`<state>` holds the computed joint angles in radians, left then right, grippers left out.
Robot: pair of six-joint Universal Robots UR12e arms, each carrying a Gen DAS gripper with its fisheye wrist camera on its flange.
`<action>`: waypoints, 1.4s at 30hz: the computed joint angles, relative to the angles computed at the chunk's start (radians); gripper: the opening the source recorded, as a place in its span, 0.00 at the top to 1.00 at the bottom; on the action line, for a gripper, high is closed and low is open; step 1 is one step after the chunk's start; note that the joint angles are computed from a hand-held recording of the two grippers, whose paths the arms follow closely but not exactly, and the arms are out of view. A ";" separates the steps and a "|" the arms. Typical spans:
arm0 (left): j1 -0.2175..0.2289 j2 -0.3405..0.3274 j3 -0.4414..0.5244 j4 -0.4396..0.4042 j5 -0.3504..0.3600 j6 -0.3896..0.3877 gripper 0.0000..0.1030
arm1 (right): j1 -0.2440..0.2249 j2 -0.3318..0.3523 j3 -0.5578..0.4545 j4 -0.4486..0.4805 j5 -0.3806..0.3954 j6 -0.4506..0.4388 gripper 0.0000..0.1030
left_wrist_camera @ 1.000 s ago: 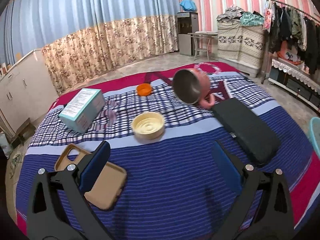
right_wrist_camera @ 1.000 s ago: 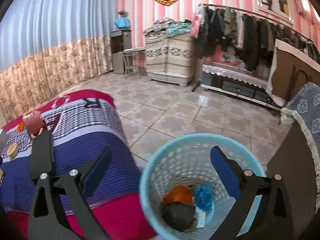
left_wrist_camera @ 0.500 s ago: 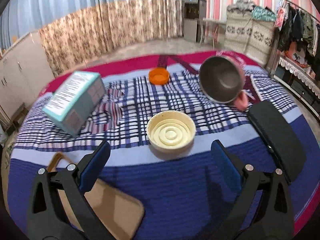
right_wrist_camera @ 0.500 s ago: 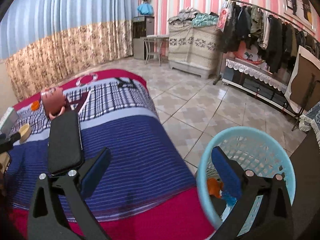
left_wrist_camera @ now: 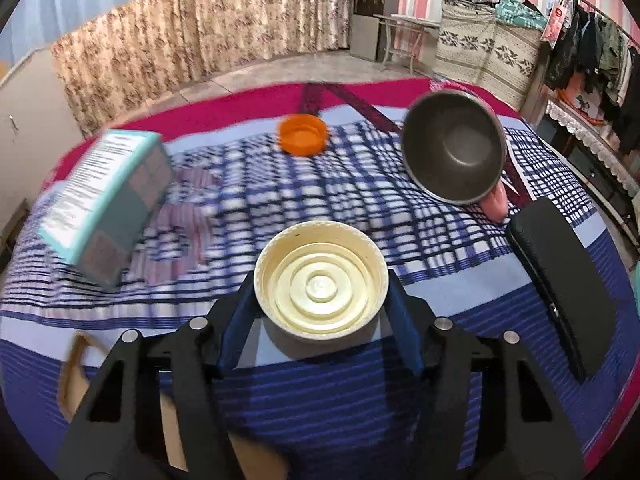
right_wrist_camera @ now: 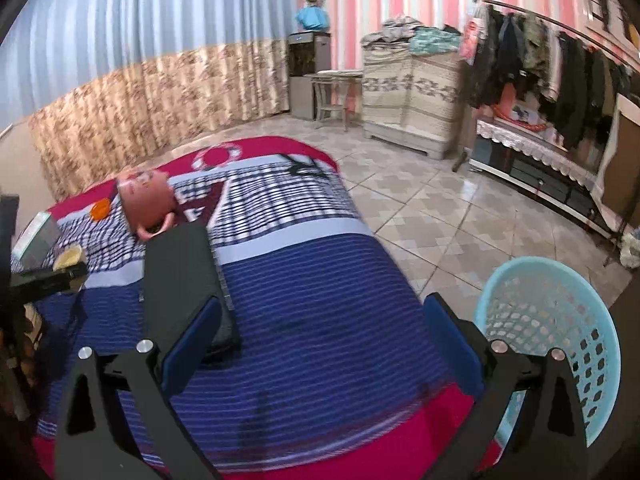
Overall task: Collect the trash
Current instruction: 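Grasp the cream round lid with the left tool while the right grasps the small orange cup, then carry the cream lid and orange cup over the light-blue basket with both tools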
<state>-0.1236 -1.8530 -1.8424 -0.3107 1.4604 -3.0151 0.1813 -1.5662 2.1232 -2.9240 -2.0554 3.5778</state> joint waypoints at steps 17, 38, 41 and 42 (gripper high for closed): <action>0.213 0.048 -0.140 0.351 0.212 -0.191 0.41 | 0.121 0.290 -0.300 -0.073 0.205 -0.230 0.05; 0.225 0.036 -0.137 0.292 0.178 -0.227 0.41 | 0.116 0.542 -0.664 0.168 0.273 -0.178 0.43; 0.224 0.031 -0.134 0.296 0.177 -0.221 0.41 | 0.113 0.543 -0.658 0.139 0.292 -0.190 0.58; 0.223 0.030 -0.135 0.301 0.178 -0.219 0.41 | 0.115 0.541 -0.654 0.132 0.294 -0.200 0.61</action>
